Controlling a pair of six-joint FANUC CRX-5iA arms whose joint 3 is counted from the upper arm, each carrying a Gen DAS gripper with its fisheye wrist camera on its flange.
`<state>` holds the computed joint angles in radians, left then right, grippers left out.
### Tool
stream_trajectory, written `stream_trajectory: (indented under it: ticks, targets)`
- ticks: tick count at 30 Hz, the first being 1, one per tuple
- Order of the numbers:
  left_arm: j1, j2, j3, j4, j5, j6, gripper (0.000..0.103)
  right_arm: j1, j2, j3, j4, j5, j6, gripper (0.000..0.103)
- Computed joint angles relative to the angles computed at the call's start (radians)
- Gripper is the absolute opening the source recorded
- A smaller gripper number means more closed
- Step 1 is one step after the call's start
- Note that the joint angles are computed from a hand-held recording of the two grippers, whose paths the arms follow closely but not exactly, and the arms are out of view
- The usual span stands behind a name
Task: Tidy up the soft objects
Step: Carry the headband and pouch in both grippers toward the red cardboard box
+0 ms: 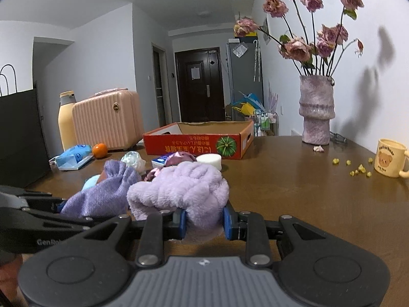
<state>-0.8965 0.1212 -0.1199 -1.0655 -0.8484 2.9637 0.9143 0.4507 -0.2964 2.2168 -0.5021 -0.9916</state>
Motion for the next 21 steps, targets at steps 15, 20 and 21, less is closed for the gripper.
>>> stream_trajectory:
  ticks: [15,20,21]
  targets:
    - [0.031,-0.093,-0.042,-0.110,0.018,0.038,0.046,0.051,0.053,0.117,-0.150,-0.055,0.174,0.026]
    - [0.063,-0.117,-0.050,-0.134,0.050,0.035,0.046,0.058,0.081,0.171,-0.191,-0.066,0.216,0.026]
    - [0.069,-0.120,-0.050,-0.139,0.058,0.036,0.046,0.058,0.088,0.183,-0.198,-0.067,0.223,0.026]
